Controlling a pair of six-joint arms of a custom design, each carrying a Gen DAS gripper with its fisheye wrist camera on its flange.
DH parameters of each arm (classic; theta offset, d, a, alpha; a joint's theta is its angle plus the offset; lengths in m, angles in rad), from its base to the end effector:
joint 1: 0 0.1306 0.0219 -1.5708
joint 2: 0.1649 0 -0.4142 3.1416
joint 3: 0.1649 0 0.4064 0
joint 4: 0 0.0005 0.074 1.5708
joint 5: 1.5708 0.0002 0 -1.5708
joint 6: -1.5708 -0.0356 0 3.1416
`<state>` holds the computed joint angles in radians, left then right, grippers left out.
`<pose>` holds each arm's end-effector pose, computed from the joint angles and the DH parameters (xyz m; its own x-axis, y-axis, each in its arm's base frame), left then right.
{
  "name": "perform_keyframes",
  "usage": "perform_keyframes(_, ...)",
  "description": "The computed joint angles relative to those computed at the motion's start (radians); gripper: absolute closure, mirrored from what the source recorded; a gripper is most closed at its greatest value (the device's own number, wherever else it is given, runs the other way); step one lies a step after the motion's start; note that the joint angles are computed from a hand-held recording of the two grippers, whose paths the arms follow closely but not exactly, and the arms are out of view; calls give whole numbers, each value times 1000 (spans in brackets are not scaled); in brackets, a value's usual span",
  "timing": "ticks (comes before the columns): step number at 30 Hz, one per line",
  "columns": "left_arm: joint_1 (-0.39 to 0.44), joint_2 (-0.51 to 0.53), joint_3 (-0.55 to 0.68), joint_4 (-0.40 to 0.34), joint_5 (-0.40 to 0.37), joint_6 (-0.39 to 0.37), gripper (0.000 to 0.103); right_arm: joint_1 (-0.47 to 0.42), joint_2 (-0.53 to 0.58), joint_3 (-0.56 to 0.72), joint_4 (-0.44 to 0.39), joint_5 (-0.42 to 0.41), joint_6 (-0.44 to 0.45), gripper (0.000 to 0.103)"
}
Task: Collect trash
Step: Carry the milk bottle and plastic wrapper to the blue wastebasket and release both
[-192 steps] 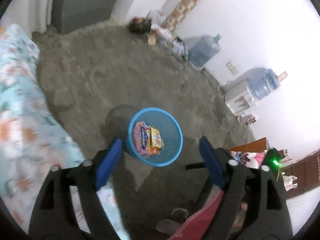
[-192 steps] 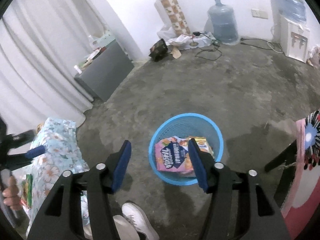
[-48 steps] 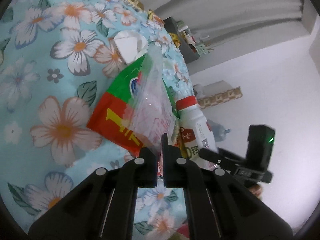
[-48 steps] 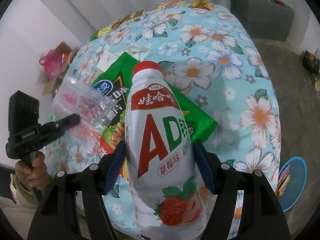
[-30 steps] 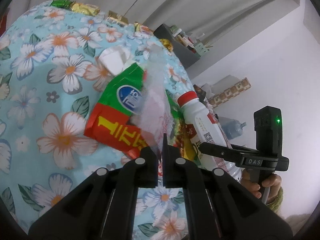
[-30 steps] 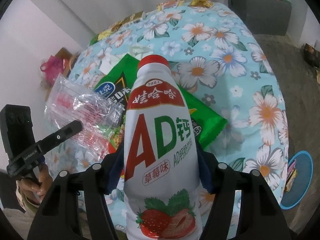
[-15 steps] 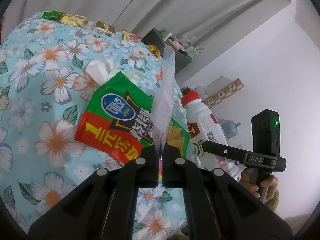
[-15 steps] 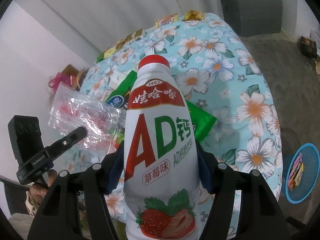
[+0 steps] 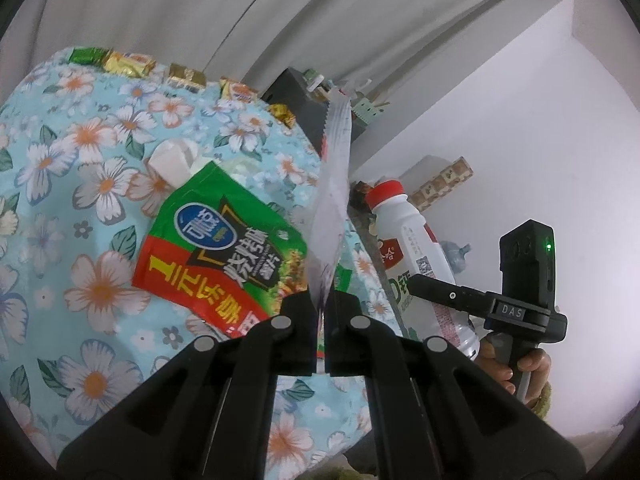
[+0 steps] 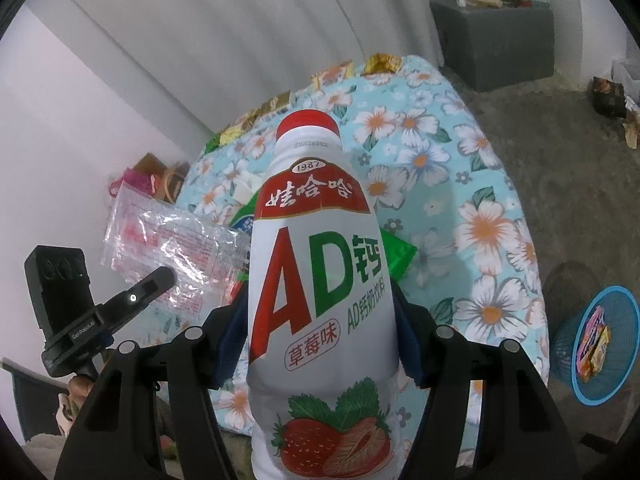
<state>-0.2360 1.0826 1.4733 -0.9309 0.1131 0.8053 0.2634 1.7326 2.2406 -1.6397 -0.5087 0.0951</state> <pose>0.3488 -0.0885 0.6217 -0.5819 -0.5969 -0.5524 -0.1344 0.7404 -0.6586 0.5309 0.1606 0.6254 -0.8294 -0.3095 -0.4651 -0.5083 0.7634 0.3985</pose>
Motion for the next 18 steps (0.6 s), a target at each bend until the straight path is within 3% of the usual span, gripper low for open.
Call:
perform_keyframes(11, -93, 48, 116, -40, -78, -62, 103, -106, -134, -131, 95, -64, -7, 40)
perform_keyframes(18, -153, 190, 257, -72, 8, -124, 103, -261, -238, -248, 165, -80, -46, 40)
